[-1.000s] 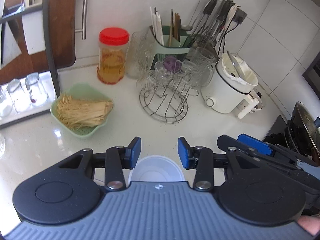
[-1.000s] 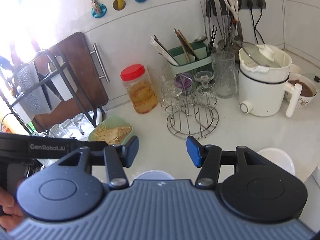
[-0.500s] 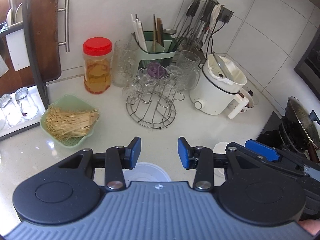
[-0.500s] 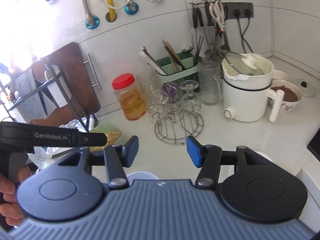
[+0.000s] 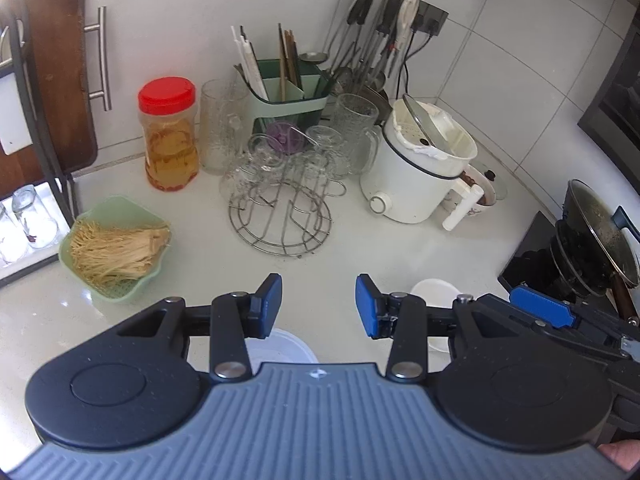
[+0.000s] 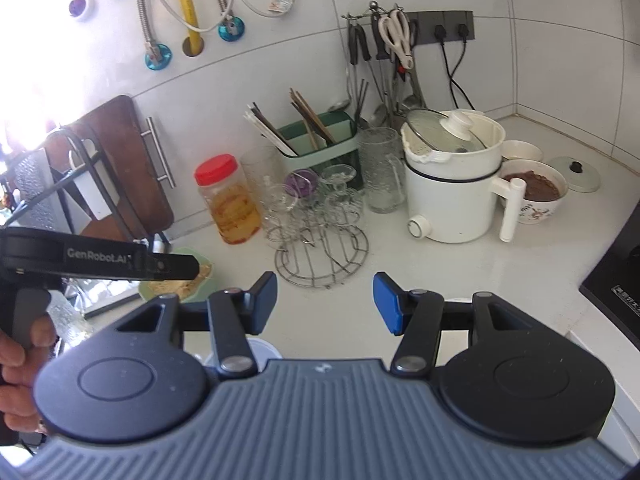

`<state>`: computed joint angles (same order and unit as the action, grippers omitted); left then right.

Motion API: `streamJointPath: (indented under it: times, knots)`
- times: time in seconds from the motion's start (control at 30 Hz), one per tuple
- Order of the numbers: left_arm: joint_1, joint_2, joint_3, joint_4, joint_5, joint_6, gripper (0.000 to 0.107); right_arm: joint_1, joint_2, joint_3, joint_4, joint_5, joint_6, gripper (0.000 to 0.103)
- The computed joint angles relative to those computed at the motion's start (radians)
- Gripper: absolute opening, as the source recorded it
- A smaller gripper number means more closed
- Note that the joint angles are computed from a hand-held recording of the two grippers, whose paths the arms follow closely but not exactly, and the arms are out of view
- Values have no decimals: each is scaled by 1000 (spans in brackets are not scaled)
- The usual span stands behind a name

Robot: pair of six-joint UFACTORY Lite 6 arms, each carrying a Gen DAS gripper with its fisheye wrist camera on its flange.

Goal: Organize plates and bowls
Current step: 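Open the left gripper and pull it back from the bowl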

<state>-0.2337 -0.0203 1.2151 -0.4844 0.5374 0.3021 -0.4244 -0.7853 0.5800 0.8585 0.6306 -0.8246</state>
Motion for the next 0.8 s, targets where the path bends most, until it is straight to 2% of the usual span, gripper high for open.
streamJointPath:
  times: [0.27,0.63,0.8]
  knots:
    - [-105,12,-36,17,-71,-78,46,-214,14,-6,77,122,-179,56]
    - [-170,89,-15,13,-113,-101,46,-376,46,-53,116,173,-326,56]
    - [-217,149,-9,33,-184,-101,46,-465,96,-77,146,175,-438,56]
